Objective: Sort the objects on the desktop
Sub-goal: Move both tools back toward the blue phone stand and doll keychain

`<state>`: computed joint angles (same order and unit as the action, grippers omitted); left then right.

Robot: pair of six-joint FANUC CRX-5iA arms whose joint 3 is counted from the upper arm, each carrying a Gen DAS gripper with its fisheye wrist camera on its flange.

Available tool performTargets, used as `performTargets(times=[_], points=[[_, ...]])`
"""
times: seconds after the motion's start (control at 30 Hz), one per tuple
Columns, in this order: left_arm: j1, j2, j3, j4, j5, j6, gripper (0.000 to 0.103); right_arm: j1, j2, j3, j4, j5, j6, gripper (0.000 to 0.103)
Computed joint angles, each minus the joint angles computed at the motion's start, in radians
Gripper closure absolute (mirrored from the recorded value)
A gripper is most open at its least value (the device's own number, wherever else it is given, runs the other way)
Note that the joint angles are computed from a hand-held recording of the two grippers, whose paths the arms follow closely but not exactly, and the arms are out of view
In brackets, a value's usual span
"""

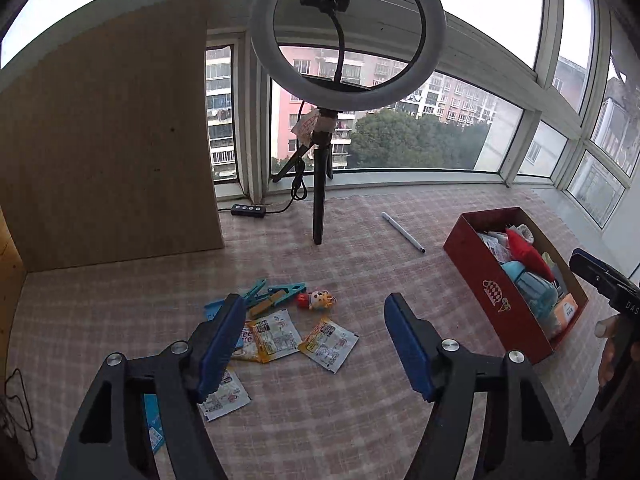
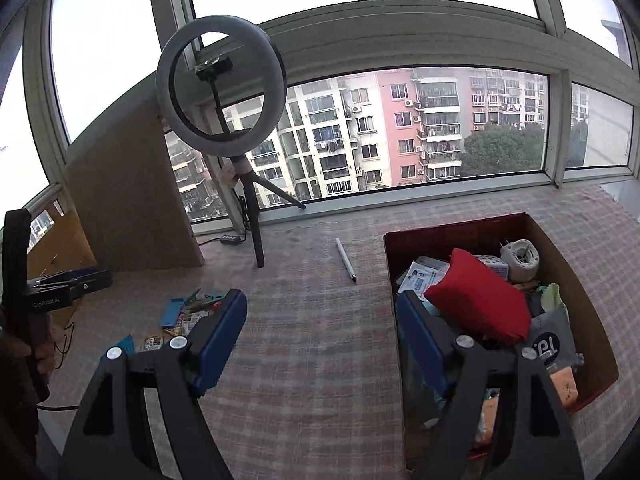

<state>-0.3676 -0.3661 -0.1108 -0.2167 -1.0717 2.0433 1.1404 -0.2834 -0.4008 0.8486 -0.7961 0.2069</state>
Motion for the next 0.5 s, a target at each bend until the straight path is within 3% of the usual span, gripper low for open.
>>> performTargets(times=[0.27,0.5], points=[[0.208,-0.101,-0.15,0.085,0.002,-0.088,0.035,0.012,0.166,0.14,-0.093,0.044,0.123,0.026],[0.29,-0.081,-0.219,0.139,0.04,-0.144,0.035,0.011,0.321,0.284,-0.197,0.04,0.285,0.026]])
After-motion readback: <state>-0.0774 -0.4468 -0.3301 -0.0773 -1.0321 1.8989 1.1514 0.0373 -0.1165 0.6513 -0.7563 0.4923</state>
